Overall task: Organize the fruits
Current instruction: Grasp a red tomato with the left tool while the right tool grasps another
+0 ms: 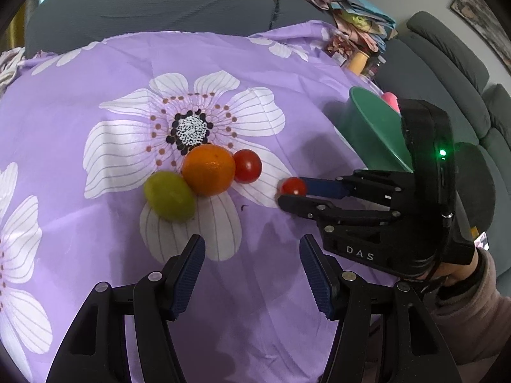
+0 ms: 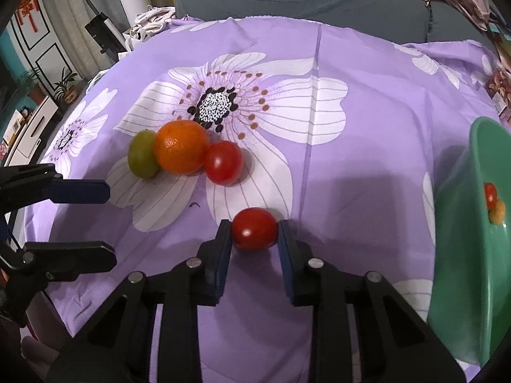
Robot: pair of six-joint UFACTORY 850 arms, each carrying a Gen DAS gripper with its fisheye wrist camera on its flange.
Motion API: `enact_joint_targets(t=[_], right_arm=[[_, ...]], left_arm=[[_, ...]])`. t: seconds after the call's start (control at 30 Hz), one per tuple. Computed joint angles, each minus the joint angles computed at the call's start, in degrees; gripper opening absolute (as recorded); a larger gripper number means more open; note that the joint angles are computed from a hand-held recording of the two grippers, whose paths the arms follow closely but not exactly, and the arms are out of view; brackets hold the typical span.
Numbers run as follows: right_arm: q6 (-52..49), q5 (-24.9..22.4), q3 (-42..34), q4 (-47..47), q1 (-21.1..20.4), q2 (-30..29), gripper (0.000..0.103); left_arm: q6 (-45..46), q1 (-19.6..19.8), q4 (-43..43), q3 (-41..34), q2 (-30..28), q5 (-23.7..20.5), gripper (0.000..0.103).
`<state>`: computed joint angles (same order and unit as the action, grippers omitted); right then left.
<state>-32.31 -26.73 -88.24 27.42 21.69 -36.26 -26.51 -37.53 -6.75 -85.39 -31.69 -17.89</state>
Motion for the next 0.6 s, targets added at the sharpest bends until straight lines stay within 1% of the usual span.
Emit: enact_joint_targets(t=[0.1,0.23,0.3,0.33,0.47,0.53,0.6], right_arm=[[-0.05,0.58,1.06,0.91,-0.39,0.79,0.028],[-4.47,2.44,5.05,5.42,-1.25,4.09,0.028],[-6.76,3.13,7.13,8.14,-1.76,5.80,0.028],[-8.05,3.30,8.09,9.62,-2.05,6.59,0.028],[-12.50,3.80,10.71,14.87,-2.85,8.79,0.028],[-14.10,3.89,11.19,16.74,-3.12,9.19,0.029],[-15.59,3.96,11.67,18.63,-3.36,9.56,0.029]], left_arm=[[3.83,0.15,-3.58,-1.68,-1.23,-0.60,0.061],[11.88,0.59,-11.29,-4.83,-3.51,-1.76,0.061],[14.00,0.87,-13.72,-6.90,-5.04,-2.52,0.061],[13.49,1.01,-13.36,-8.30,-6.07,-3.18,0.061],[5.55,1.05,-5.54,-13.53,-9.81,-6.38,0.060],[0.86,0.85,-0.55,-15.45,-11.08,-7.37,0.057],[-2.35,0.72,3.36,-17.16,-12.15,-8.00,0.057]])
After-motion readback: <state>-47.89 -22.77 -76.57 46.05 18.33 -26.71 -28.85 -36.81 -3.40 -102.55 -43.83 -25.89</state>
